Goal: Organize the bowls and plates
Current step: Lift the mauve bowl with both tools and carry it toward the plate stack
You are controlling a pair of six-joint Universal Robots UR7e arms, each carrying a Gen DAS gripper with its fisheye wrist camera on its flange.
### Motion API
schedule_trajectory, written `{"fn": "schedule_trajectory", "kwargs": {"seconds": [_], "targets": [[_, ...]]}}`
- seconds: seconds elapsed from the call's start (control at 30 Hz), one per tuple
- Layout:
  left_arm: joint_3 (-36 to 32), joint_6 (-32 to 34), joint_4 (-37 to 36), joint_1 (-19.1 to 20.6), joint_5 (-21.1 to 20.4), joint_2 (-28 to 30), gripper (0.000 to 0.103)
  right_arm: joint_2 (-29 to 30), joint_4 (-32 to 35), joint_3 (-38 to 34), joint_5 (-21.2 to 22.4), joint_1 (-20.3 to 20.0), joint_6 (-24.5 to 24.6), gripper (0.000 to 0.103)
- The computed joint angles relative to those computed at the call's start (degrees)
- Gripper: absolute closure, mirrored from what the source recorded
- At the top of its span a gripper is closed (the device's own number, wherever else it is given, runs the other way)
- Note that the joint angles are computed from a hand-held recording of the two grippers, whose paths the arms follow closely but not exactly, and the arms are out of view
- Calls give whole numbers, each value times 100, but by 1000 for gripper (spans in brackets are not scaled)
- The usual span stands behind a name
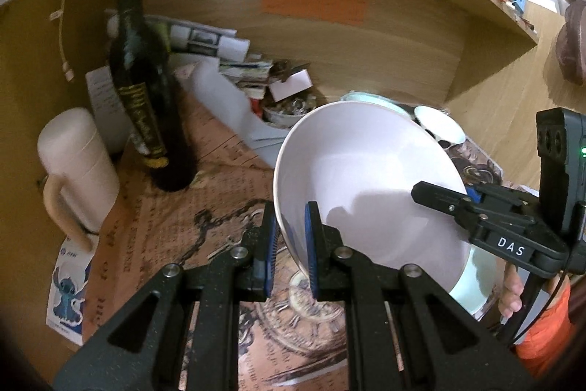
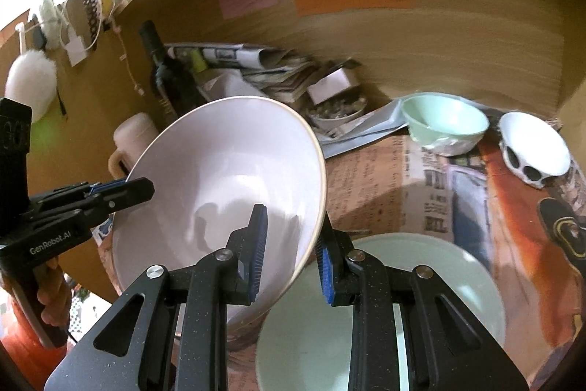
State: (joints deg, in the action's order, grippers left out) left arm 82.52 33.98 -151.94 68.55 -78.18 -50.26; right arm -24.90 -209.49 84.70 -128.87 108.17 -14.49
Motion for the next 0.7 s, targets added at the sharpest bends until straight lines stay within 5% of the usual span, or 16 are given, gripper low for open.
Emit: {"fn": "schedule_trajectory", "kwargs": {"seconds": [0.7], "targets": [[-397,-295,512,466,202,258,90,400,1807,-711,-58,-147,627,80]]}}
